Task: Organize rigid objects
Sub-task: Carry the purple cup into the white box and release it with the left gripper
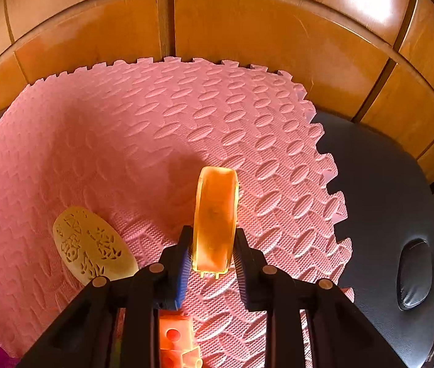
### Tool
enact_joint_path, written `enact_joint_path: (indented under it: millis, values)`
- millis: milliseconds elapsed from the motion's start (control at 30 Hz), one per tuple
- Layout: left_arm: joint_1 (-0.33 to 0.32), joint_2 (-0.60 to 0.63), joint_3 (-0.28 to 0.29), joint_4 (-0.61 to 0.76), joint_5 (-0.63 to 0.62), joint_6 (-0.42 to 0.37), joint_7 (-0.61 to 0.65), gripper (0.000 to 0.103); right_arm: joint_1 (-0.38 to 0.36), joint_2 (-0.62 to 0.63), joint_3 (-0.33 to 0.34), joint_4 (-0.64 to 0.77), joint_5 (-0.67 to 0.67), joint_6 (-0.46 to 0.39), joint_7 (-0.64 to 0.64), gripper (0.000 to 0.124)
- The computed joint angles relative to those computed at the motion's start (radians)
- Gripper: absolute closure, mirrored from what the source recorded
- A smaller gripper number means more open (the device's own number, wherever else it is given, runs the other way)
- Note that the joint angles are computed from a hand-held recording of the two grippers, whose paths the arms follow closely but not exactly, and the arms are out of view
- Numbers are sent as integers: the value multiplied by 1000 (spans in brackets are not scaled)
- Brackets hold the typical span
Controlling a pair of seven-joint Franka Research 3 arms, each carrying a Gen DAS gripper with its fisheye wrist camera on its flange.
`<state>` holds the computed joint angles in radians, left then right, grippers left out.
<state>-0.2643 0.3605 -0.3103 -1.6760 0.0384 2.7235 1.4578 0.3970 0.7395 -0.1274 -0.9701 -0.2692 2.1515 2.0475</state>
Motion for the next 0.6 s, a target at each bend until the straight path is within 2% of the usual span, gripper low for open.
enact_joint_path:
  millis: [200, 300, 433, 600]
  values:
    - [6, 6, -7, 0, -9, 10, 8, 88, -5, 6, 4, 12, 9, -8, -12, 100]
    - [32, 0, -31, -14, -51, 23, 46, 88, -7, 4, 5, 8, 12, 1, -20, 100]
    - [94, -8, -96, -30, -188, 38, 149, 89, -8, -9, 2, -19, 10, 28, -21, 99]
    - [140, -34, -145, -51, -340, 58, 282, 89, -5, -21, 2, -40, 3, 43, -23, 100]
